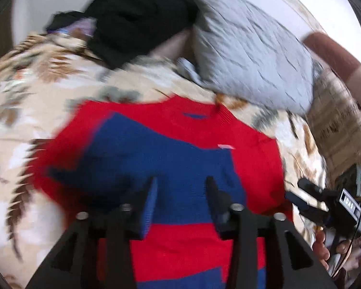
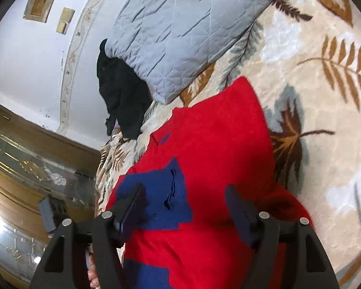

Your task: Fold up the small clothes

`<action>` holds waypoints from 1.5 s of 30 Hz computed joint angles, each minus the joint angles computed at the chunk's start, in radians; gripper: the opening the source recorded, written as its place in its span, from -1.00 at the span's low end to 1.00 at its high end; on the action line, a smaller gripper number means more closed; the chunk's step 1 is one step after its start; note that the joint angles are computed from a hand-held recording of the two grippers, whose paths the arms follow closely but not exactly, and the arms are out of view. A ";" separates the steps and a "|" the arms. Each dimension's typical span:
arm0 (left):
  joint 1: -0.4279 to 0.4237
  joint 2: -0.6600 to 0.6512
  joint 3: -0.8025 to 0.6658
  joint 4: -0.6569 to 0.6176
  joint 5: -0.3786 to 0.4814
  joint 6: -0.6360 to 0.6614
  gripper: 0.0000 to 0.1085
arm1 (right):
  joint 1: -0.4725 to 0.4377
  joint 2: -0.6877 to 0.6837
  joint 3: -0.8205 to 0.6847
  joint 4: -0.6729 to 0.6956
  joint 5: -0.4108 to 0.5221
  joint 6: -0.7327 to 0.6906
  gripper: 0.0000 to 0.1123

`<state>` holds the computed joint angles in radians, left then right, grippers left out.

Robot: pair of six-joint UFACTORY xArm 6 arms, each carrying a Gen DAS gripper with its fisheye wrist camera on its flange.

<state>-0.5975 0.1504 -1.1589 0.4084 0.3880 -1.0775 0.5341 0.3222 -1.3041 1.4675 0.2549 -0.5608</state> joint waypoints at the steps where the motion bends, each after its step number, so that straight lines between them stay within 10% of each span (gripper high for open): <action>1: 0.011 -0.043 0.038 0.063 0.010 -0.068 -0.15 | -0.004 0.008 -0.009 0.012 0.031 -0.011 0.29; 8: 0.085 -0.158 0.145 0.175 0.116 -0.204 -0.11 | 0.020 0.133 -0.171 -0.051 0.151 0.045 0.28; 19: 0.173 -0.216 0.243 0.069 0.121 -0.188 0.14 | 0.081 0.409 -0.465 -0.542 0.095 0.581 0.14; 21: 0.180 -0.221 0.249 0.057 0.109 -0.185 0.14 | 0.082 0.443 -0.520 -0.693 0.112 0.691 -0.39; 26: 0.185 -0.221 0.252 0.033 0.098 -0.162 0.14 | 0.091 0.516 -0.658 -1.063 0.218 0.912 -0.82; 33: 0.194 -0.230 0.266 0.037 0.101 -0.187 0.14 | 0.091 0.356 -0.437 -1.211 -0.014 0.984 -0.91; 41: 0.164 -0.151 0.198 0.007 0.108 -0.124 0.14 | -0.042 0.171 -0.198 -1.778 -0.136 1.530 -0.91; 45: 0.133 -0.058 0.122 -0.035 0.102 -0.044 0.14 | -0.091 0.166 -0.166 -1.668 -0.107 1.452 -0.91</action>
